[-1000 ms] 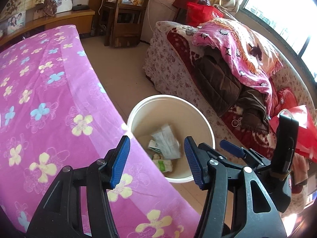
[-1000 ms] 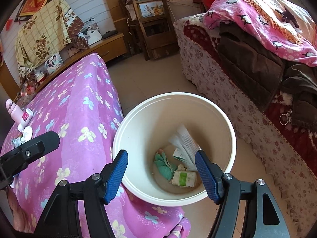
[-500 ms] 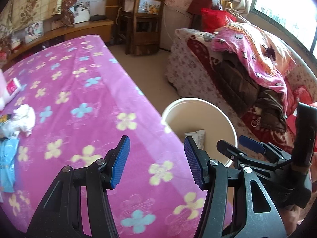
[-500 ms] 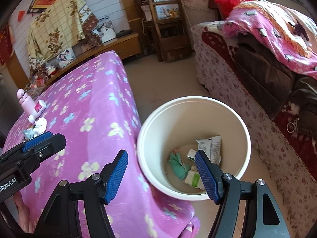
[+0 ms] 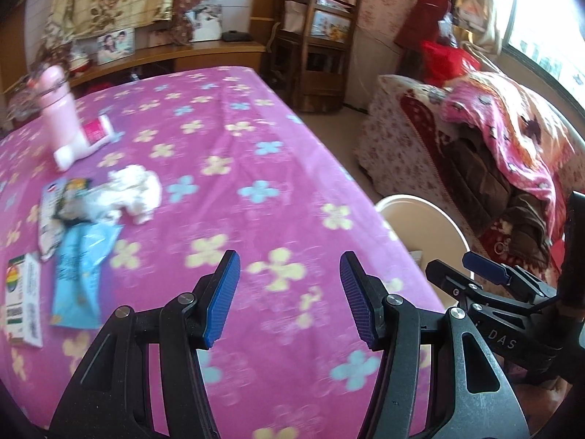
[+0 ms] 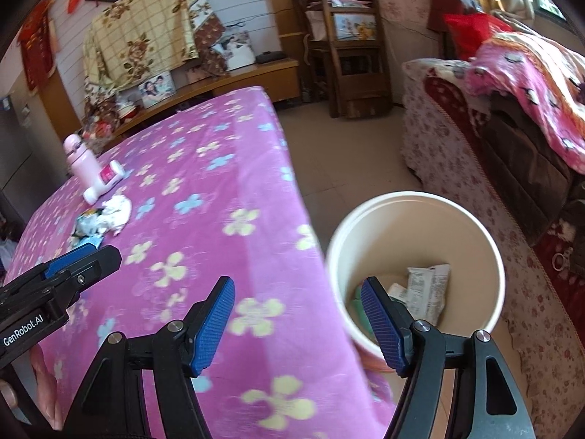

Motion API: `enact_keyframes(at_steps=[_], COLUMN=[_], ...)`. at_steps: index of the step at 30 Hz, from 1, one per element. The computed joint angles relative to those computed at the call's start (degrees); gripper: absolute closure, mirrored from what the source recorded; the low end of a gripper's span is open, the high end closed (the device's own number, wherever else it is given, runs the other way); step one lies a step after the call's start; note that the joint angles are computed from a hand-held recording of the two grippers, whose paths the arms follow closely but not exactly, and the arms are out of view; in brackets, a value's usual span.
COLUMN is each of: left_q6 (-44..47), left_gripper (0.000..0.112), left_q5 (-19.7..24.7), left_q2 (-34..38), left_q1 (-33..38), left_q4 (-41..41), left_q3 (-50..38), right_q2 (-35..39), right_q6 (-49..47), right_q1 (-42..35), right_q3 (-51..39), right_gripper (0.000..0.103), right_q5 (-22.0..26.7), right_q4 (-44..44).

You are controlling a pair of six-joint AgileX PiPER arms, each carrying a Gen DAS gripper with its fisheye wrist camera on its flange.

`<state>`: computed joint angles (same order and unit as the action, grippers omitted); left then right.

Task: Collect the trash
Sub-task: 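Move both open tools back over the table toward the remaining trash, then grasp the rainbow-logo medicine box with the left tool while the right tool grasps the blue snack bag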

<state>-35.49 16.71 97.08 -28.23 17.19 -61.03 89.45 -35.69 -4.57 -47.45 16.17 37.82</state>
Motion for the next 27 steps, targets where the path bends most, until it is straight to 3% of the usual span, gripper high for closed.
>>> enact_keyframes(at_steps=[8, 15, 20, 27], left_q6=[2.7, 22.7, 34.0, 35.1], left_gripper=[0.057, 0.054, 0.047, 0.047], left_q5=[-0.5, -0.6, 0.5, -0.7], left_q2=[-8.3, -13.8, -11.5, -6.0], left_q1=[8.2, 23.1, 33.3, 39.7], left_q4=[0.7, -14.3, -23.3, -24.1], left_q3=[9.3, 15.5, 15.1, 13.4], right_q2=[1.5, 5.4, 8.6, 14.8], right_q6=[9.2, 17.0, 21.5, 21.7], right_q1=[10.6, 19.0, 23.9, 28.9], right_q3=[-2.1, -6.2, -9.8, -17.6], right_gripper=[0.031, 0.027, 0.027, 0.025], right_q5=[0.0, 0.5, 1.1, 3.3], right_q4=[-6.2, -11.6, -14.6, -12.3])
